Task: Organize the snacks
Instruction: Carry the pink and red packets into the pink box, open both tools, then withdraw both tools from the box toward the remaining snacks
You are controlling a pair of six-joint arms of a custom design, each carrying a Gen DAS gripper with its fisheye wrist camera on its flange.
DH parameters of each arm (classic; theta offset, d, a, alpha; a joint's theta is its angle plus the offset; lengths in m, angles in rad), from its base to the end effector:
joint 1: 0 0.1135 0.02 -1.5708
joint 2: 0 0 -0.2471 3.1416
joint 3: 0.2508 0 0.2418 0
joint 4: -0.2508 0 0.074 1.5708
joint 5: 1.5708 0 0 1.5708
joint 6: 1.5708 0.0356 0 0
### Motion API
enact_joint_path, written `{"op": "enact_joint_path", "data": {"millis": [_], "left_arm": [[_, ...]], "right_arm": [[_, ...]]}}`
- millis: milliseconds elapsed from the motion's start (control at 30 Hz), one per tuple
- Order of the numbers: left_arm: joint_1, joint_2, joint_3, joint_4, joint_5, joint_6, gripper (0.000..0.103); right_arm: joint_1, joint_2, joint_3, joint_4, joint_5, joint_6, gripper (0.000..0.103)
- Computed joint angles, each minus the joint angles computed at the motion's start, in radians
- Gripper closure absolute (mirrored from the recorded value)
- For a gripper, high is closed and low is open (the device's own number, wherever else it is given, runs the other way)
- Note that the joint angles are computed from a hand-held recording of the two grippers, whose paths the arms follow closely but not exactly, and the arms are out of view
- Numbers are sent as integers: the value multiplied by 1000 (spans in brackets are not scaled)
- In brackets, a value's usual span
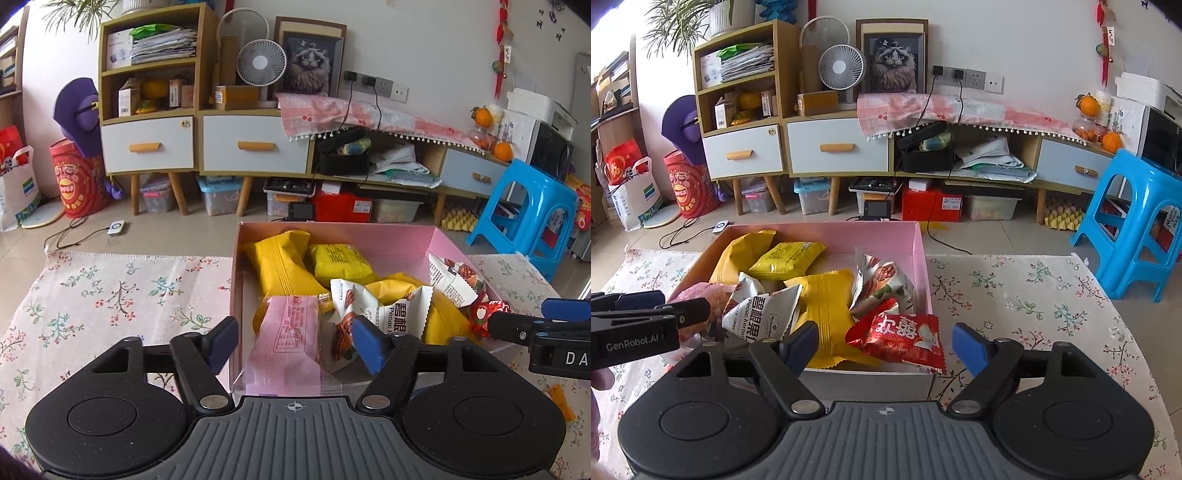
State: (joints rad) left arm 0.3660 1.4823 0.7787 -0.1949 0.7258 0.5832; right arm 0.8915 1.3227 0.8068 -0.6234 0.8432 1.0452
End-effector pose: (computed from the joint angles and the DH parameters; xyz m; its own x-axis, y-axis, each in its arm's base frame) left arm 0.2683 0.0775 0.1751 -0.5447 0.2324 -0.8058 0.5011 0.8607 -0.0905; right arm 0.1674 0.1650 0.2010 -0.5642 0.2171 -0.7966 0.3325 0.9429 0.0214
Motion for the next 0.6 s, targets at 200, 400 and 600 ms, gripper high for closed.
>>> {"op": "enact_joint_path", "data": {"millis": [200, 400, 600], "left_arm": [[23, -8, 26, -75, 7, 23, 23], [63, -9, 60, -162, 22, 62, 15], [106, -17, 83, -247, 28, 112, 8]], "right_arm": [[17, -17, 6, -43, 14, 21, 26], [46, -42, 12, -93, 24, 43, 20], [96, -62, 21, -161, 34, 75, 17]]}}
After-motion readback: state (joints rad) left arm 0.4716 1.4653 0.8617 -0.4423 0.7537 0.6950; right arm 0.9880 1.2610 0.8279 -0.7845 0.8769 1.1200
